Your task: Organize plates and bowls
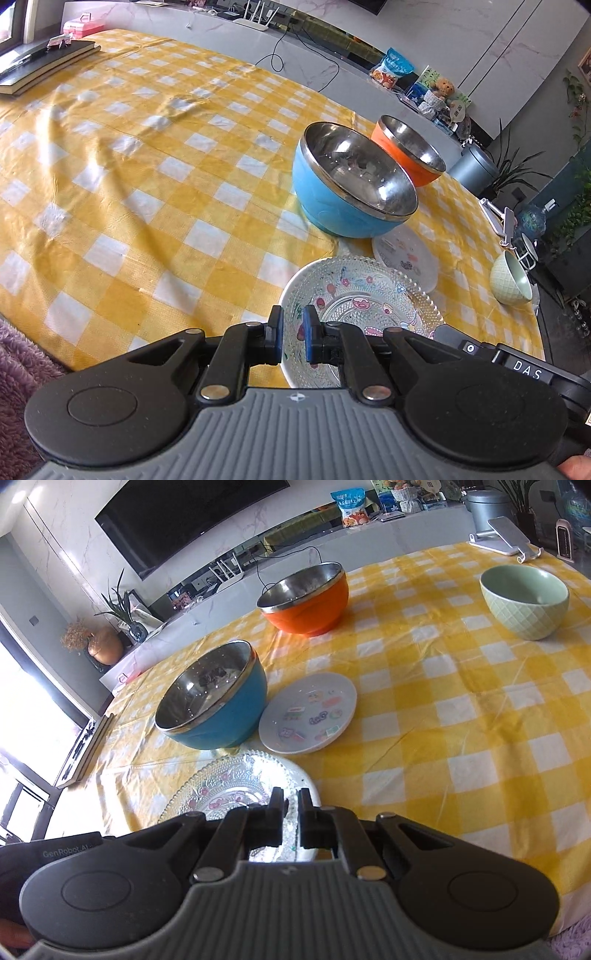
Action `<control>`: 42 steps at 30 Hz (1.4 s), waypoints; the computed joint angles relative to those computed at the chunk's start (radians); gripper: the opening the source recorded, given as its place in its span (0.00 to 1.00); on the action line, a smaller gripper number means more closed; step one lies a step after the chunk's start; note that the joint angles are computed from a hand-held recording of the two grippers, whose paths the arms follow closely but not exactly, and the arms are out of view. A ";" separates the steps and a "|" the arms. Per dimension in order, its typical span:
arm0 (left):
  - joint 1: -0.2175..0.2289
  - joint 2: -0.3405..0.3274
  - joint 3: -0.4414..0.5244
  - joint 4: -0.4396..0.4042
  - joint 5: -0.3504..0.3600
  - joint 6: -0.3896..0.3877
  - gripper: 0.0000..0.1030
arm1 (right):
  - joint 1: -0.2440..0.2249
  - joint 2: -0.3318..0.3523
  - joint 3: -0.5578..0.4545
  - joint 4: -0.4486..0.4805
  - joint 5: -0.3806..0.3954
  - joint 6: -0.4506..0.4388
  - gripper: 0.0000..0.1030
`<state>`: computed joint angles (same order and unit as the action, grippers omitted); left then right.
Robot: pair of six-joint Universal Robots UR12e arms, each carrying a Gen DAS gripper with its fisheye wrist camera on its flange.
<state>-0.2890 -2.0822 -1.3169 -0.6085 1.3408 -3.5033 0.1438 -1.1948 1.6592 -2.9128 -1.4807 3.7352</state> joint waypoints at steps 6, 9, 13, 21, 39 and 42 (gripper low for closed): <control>-0.007 -0.007 0.003 0.014 0.014 0.033 0.11 | 0.005 0.007 -0.008 0.019 -0.032 -0.019 0.06; -0.008 -0.009 0.003 0.013 0.026 0.041 0.11 | 0.008 0.010 -0.012 0.027 -0.039 -0.028 0.06; -0.011 -0.011 0.004 0.015 0.035 0.058 0.11 | 0.016 0.015 -0.019 0.034 -0.064 -0.058 0.06; -0.017 -0.014 0.008 0.011 0.061 0.081 0.11 | 0.028 0.020 -0.028 0.047 -0.101 -0.103 0.07; -0.018 -0.010 0.002 0.035 0.060 0.085 0.18 | 0.040 0.020 -0.029 0.042 -0.136 -0.154 0.16; -0.019 -0.005 -0.006 0.071 0.064 0.078 0.18 | 0.038 0.016 -0.021 0.012 -0.130 -0.144 0.24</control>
